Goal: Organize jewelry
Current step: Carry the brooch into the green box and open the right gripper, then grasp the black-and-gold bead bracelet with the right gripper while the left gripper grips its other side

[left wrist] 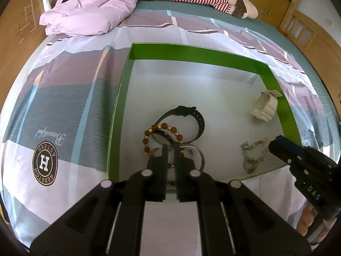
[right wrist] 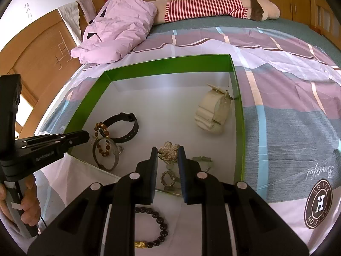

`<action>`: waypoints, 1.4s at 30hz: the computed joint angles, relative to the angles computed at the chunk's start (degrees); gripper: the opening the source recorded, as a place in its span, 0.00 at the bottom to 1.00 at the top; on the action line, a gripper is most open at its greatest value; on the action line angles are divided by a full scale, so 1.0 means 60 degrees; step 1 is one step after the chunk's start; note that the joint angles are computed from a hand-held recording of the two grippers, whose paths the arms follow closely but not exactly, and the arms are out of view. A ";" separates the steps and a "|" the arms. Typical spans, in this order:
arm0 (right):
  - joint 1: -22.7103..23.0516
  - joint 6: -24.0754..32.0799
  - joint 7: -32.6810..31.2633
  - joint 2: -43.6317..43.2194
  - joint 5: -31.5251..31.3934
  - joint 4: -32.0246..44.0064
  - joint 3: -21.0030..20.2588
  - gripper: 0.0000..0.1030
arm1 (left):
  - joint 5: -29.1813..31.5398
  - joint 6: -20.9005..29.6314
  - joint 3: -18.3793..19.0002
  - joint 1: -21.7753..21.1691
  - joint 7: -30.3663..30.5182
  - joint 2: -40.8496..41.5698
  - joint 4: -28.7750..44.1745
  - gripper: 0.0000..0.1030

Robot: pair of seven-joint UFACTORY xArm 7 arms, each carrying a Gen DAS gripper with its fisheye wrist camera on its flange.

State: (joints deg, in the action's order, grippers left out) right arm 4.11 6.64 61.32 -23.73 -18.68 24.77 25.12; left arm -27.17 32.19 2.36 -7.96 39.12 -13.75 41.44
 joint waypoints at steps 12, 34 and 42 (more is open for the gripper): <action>0.1744 0.0262 -0.1018 -0.1128 0.1143 -0.0265 -0.1308 0.41 | -0.0053 0.1513 0.0290 0.0016 0.0376 -0.1225 -0.0145 0.25; 0.3803 0.4419 -0.3993 0.0020 0.4186 0.0403 -0.2152 0.29 | 0.2273 0.0758 -0.0844 -0.0510 -0.0330 -0.1685 -0.2164 0.45; 0.3165 0.4862 -0.3049 -0.0392 0.3271 0.0346 -0.1583 0.30 | 0.4677 0.1406 -0.1193 0.0123 -0.1974 -0.1554 -0.2000 0.47</action>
